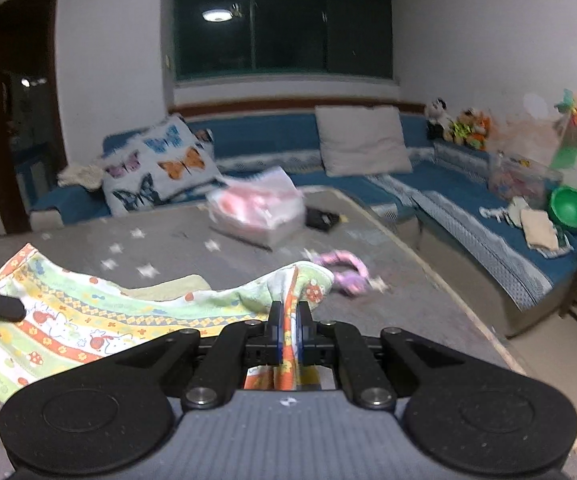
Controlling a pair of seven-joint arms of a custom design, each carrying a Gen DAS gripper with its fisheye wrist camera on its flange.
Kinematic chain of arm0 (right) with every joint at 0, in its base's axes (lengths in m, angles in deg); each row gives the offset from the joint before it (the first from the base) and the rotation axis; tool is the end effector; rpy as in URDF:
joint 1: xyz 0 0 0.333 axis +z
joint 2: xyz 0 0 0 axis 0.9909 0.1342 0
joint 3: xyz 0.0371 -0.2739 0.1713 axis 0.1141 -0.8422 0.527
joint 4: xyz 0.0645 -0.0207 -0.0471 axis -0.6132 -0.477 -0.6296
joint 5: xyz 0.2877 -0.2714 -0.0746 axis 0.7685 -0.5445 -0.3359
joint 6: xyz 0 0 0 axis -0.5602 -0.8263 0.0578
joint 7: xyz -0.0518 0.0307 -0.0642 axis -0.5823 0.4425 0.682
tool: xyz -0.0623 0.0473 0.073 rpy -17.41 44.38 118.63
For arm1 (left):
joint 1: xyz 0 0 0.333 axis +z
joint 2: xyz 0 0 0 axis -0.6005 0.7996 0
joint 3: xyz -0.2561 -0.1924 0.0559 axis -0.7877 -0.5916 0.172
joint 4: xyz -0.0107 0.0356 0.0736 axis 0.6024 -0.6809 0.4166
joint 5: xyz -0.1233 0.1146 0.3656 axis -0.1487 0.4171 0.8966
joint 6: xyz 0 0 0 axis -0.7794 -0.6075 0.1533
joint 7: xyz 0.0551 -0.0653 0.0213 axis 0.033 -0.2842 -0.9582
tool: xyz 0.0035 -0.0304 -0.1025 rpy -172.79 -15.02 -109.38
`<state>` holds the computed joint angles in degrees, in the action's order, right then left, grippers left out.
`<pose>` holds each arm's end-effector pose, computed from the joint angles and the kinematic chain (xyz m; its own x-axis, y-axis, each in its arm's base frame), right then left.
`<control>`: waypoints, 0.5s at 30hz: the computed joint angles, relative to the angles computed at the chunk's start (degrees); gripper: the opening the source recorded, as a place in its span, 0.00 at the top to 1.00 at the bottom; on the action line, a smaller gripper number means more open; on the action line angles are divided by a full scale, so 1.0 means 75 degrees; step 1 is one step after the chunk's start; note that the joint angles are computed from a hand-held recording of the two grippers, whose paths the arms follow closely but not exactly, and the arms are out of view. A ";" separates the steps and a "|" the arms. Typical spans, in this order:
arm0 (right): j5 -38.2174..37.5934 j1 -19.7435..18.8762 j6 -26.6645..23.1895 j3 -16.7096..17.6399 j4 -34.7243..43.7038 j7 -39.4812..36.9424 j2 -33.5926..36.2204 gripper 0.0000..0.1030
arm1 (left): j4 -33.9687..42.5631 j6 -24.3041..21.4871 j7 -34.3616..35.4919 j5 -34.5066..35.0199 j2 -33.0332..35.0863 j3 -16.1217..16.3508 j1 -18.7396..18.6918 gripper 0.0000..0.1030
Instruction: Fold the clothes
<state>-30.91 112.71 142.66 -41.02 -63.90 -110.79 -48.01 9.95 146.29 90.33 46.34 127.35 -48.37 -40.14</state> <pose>0.4384 0.2720 0.2666 -0.7015 -0.7122 -0.0242 -0.3633 0.3866 -0.8477 0.7192 -0.2822 0.2789 -0.7362 -0.4715 0.4854 -0.6738 0.4437 -0.5909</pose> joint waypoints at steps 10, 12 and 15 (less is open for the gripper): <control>0.0736 -0.0129 0.0535 -0.0107 -0.0294 -0.0041 0.0108 0.92 | -0.0835 0.1710 0.0350 0.0831 -0.0327 0.0153 -0.0269 0.44; 0.0546 -0.0111 0.0641 -0.0090 -0.0321 0.0024 0.0038 0.92 | -0.1060 0.2266 0.0579 0.0801 -0.0435 0.0057 -0.0242 0.31; 0.0144 -0.0153 0.1074 -0.0090 -0.0314 0.0173 -0.0040 0.85 | -0.1138 0.2563 0.0645 0.0776 -0.0472 -0.0098 -0.0204 0.27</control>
<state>-29.83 111.56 150.72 -41.69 -66.25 -109.49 -48.31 1.42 165.51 95.16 52.16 123.81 -49.10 -41.67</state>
